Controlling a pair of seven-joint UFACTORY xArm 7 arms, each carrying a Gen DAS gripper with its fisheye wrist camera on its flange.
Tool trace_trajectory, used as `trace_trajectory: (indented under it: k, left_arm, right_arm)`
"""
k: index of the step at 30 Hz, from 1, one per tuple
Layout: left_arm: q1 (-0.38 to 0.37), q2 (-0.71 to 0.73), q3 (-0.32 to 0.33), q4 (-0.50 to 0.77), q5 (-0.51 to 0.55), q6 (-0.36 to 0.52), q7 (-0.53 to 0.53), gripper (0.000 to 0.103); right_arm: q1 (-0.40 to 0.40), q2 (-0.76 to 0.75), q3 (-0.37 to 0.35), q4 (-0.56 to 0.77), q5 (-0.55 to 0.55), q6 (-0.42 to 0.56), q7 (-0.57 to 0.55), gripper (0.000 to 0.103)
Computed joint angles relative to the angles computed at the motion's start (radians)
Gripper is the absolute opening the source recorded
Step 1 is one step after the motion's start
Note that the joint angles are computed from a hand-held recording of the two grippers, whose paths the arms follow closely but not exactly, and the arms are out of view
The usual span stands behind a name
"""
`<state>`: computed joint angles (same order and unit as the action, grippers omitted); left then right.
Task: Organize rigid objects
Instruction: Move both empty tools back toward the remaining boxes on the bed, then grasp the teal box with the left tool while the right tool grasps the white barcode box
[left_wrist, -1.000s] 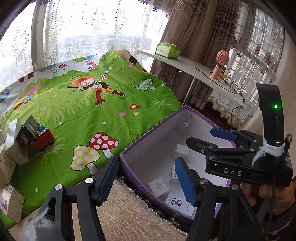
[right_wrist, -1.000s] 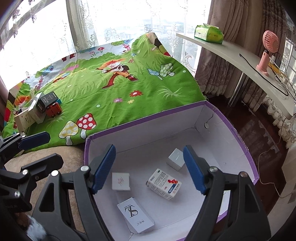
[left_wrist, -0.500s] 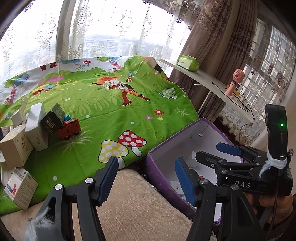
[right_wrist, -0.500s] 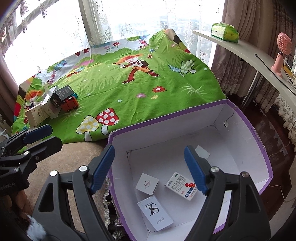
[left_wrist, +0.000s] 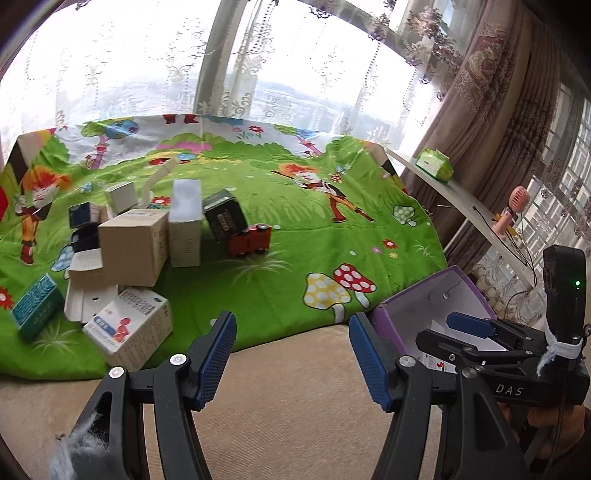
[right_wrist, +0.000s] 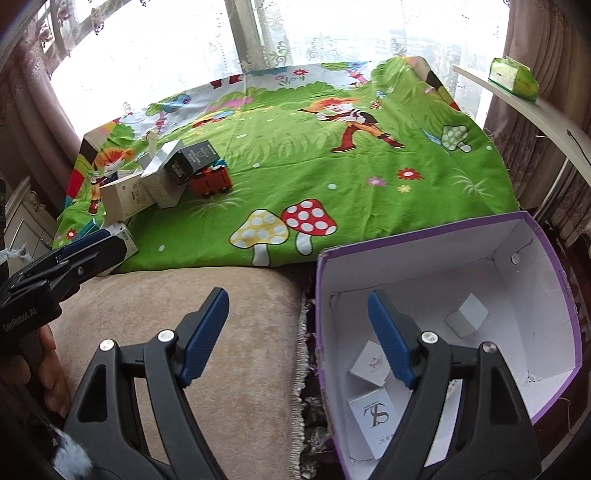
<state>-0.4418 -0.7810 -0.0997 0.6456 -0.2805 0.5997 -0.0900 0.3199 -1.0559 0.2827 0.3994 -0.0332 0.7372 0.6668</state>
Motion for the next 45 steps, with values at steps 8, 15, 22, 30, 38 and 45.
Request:
trace_trajectory:
  k: [8, 15, 22, 30, 38, 45]
  left_arm:
    - [0.074, -0.102, 0.050, -0.071, 0.017, 0.040, -0.022, 0.064]
    - [0.172, -0.180, 0.107, -0.115, 0.046, 0.079, -0.017, 0.064]
    - [0.291, -0.166, 0.188, -0.111, 0.082, 0.103, 0.035, 0.064]
    - [0.342, -0.013, 0.224, -0.013, 0.102, 0.120, 0.167, 0.065]
    - [0.382, 0.102, 0.201, 0.056, 0.113, 0.156, 0.234, 0.064]
    - [0.406, 0.164, 0.160, 0.085, 0.156, 0.164, 0.273, 0.064]
  right_arm:
    - [0.041, 0.125, 0.029, 0.042, 0.022, -0.068, 0.019, 0.081]
    - [0.052, 0.195, 0.043, 0.077, -0.005, -0.070, 0.029, 0.082]
    - [0.042, 0.247, 0.053, 0.107, -0.026, -0.076, 0.054, 0.082]
    - [0.029, 0.330, 0.070, 0.182, -0.068, -0.106, 0.066, 0.082]
    - [0.002, 0.471, 0.092, 0.336, -0.138, -0.153, 0.045, 0.082]
    - [0.015, 0.673, 0.096, 0.533, -0.183, -0.177, 0.011, 0.083]
